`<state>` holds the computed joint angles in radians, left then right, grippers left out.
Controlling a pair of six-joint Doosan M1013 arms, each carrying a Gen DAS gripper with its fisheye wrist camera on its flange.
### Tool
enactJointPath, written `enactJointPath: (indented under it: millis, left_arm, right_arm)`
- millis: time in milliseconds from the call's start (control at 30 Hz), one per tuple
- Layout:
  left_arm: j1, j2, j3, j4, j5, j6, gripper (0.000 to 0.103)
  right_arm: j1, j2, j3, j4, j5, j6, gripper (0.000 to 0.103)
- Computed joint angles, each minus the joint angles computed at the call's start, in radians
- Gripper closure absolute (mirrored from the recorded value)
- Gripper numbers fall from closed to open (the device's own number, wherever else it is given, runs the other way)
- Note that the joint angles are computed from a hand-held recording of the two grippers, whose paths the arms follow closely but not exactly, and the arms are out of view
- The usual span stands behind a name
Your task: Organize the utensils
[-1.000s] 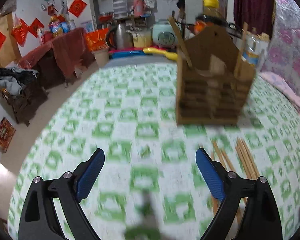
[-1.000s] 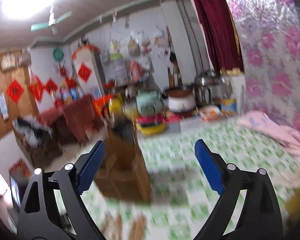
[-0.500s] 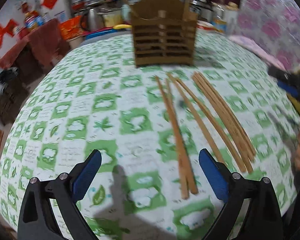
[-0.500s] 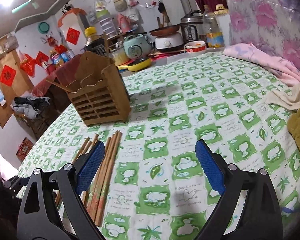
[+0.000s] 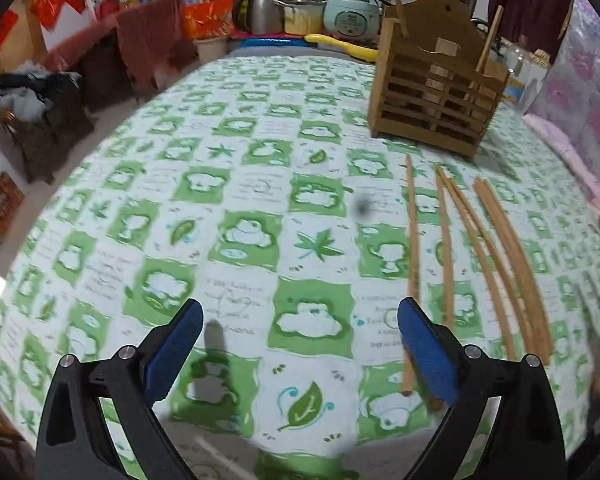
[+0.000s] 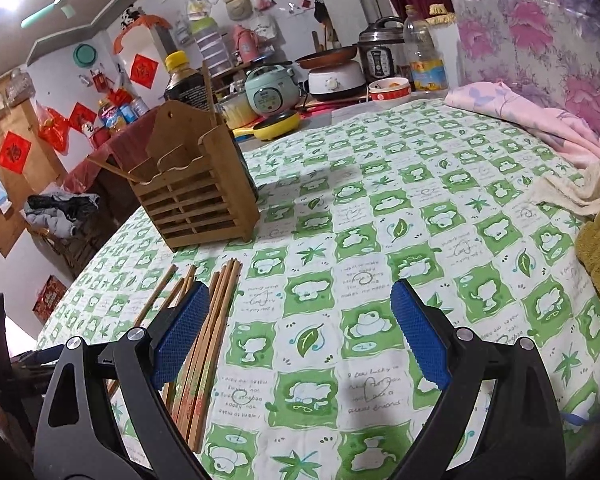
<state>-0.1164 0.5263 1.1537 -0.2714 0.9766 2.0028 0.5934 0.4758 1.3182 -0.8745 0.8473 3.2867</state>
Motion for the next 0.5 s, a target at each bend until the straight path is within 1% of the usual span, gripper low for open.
enactJointPath:
  millis: [167, 267, 367, 433, 500]
  left_arm:
    - [-0.016, -0.031, 0.049, 0.006, -0.055, 0.094, 0.007]
    - [-0.032, -0.042, 0.074, 0.053, -0.096, 0.114, 0.007]
    - [-0.04, -0.044, 0.081, 0.077, -0.1, 0.128, 0.008]
    - [-0.045, -0.045, 0.084, 0.091, -0.102, 0.131, 0.012]
    - [-0.05, -0.045, 0.085, 0.1, -0.098, 0.145, 0.022]
  right_arm:
    - [0.001, 0.008, -0.013, 0.015, 0.012, -0.04, 0.014]
    - [0.002, 0.01, -0.015, 0.014, 0.016, -0.041, 0.014]
    - [0.001, 0.009, -0.013, 0.017, 0.011, -0.041, 0.014]
    - [0.0, 0.011, -0.017, 0.028, 0.009, -0.055, 0.014]
    - [0.0, 0.014, -0.021, 0.037, 0.011, -0.071, 0.014]
